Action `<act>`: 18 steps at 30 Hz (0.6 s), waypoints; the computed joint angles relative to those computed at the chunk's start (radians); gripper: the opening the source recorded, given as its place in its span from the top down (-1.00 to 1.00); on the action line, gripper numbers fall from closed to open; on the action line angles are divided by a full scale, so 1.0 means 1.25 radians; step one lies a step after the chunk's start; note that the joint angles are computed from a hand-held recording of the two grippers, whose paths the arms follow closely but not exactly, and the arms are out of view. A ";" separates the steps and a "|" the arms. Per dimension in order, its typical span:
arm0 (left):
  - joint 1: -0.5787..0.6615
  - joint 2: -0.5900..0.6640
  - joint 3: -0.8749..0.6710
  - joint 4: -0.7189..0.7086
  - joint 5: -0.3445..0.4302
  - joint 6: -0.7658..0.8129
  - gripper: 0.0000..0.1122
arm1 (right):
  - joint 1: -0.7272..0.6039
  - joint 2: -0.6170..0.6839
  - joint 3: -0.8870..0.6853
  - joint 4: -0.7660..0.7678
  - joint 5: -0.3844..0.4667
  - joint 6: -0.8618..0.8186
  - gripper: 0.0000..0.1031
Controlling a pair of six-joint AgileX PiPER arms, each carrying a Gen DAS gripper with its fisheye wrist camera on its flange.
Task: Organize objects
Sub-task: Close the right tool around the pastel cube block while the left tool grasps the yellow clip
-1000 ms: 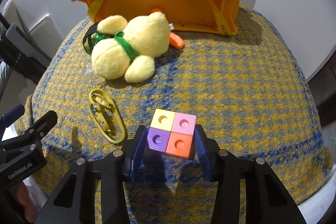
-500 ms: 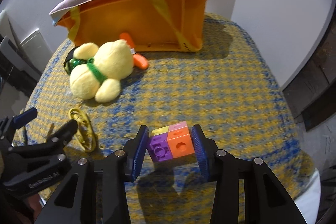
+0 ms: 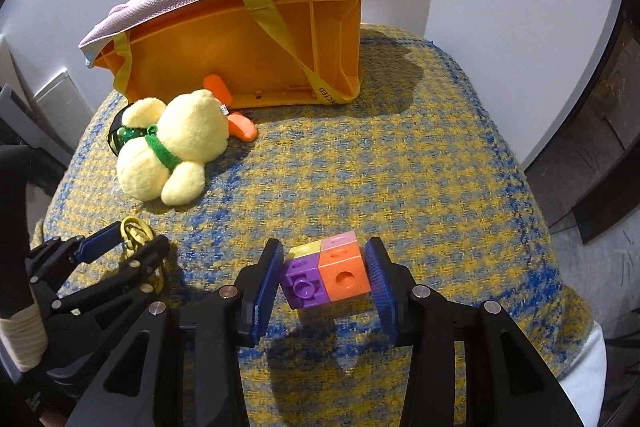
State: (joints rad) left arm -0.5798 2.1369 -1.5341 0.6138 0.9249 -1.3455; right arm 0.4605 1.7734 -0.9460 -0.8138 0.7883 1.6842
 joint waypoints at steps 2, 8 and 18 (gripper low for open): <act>0.004 -0.010 0.011 -0.003 -0.011 0.002 0.41 | 0.001 -0.005 0.004 -0.001 -0.002 0.003 0.17; 0.003 -0.030 0.032 0.007 -0.010 -0.018 0.42 | 0.006 -0.011 0.005 -0.007 -0.001 0.002 0.17; 0.001 -0.091 0.063 0.045 0.019 -0.052 0.43 | 0.026 -0.017 -0.034 -0.005 0.034 -0.019 0.17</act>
State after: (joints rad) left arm -0.5791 2.0227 -1.4553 0.6704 0.9492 -1.4101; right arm 0.4932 1.7524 -0.9882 -0.8203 0.8305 1.6600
